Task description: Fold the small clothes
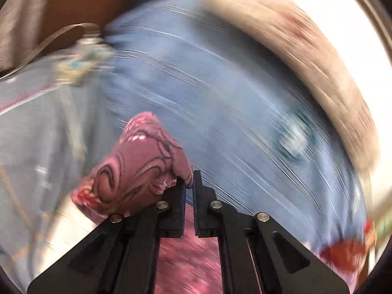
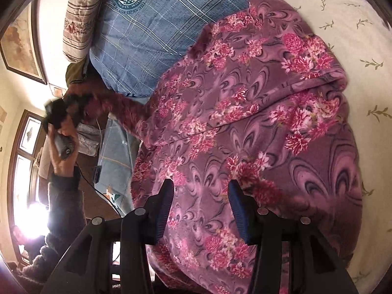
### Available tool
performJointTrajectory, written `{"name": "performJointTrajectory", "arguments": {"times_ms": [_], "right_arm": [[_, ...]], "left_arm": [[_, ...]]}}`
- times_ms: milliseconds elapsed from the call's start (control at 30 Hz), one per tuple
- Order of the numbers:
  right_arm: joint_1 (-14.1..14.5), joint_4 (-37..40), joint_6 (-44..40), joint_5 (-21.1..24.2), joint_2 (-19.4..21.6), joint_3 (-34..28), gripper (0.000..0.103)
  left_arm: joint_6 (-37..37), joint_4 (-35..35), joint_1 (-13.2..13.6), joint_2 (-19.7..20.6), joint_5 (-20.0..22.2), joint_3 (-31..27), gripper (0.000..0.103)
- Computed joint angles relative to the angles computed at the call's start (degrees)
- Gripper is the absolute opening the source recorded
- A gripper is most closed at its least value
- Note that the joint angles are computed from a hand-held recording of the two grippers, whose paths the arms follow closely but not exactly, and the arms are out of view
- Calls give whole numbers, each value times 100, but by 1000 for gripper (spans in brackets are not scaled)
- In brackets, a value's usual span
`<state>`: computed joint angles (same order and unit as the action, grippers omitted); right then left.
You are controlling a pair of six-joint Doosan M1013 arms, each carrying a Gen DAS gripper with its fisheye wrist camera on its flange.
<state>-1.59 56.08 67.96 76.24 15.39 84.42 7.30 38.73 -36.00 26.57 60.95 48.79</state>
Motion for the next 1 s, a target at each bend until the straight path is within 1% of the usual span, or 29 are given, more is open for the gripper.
{"name": "performJointTrajectory", "arguments": {"times_ms": [33,67,133,167,200,233,267,300,333,367,433,467,500,533,567,600,633,700,767,833,867,900,933,967,1000], "right_arm": [[-13,15,-19,-9,-22,14,48],[-31,25,-47,-37,-56,36,48],[-93,31,-76,-115,-137,93,48],[-134,46,-86,-139,-170,119,48],[-190,38,-69,-181,-215,148,48],[-237,34,-61,-219,-250,170,48],[-309,17,-26,-259,-300,201,48],[-356,7,-7,-284,-330,219,48],[-415,11,-16,-324,-372,247,48],[-468,14,-50,-359,-403,271,48],[-555,-30,-101,-477,-467,323,48],[-588,-16,-105,-510,-478,340,48],[-611,0,-85,-523,-467,337,48],[-613,-6,-48,-535,-438,308,48],[-606,0,-33,-535,-411,268,49],[-582,23,-42,-564,-373,222,49],[-551,37,-30,-612,-338,167,49],[-484,197,-43,-669,-193,6,50],[-383,372,70,-712,-11,-189,66],[-263,734,295,-751,227,-384,68],[-206,853,387,-716,348,-497,68],[-108,822,536,-779,475,-651,68],[-17,622,659,-900,546,-771,68],[127,176,863,-1216,597,-902,68],[194,9,897,-1371,625,-950,68]], "left_arm": [[329,-245,-89,174,-133,-248,3],[678,-527,-182,389,-154,-539,3],[1474,-1296,-296,961,19,-1321,3],[1844,-1750,-342,1279,234,-1767,3],[2279,-2262,-371,1661,564,-2333,3],[2590,-2656,-402,2028,931,-2895,3],[2754,-2960,-447,2306,1243,-3324,3],[2867,-3314,-463,2468,1378,-3513,3],[2869,-3548,-478,2473,1357,-3462,4],[2850,-3726,-515,2336,1211,-3171,4],[2802,-3749,-568,1755,526,-2058,9],[2755,-3674,-578,1521,267,-1658,10],[2650,-3553,-565,1237,-16,-1183,18],[2433,-3346,-556,991,-230,-786,30],[2083,-3067,-549,734,-386,-392,39],[1627,-2721,-507,448,-510,56,52],[1282,-2460,-475,258,-567,355,54],[841,-2332,-299,-91,-566,907,54],[452,-2416,-150,-349,-777,1391,54],[148,-2563,4,-559,-1038,1813,54],[106,-2626,46,-586,-1103,1900,54],[69,-2682,83,-594,-1108,1956,54],[69,-2744,104,-605,-1151,2022,54],[140,-2835,121,-571,-1176,2012,54],[233,-2916,147,-516,-1127,1975,54]]}}
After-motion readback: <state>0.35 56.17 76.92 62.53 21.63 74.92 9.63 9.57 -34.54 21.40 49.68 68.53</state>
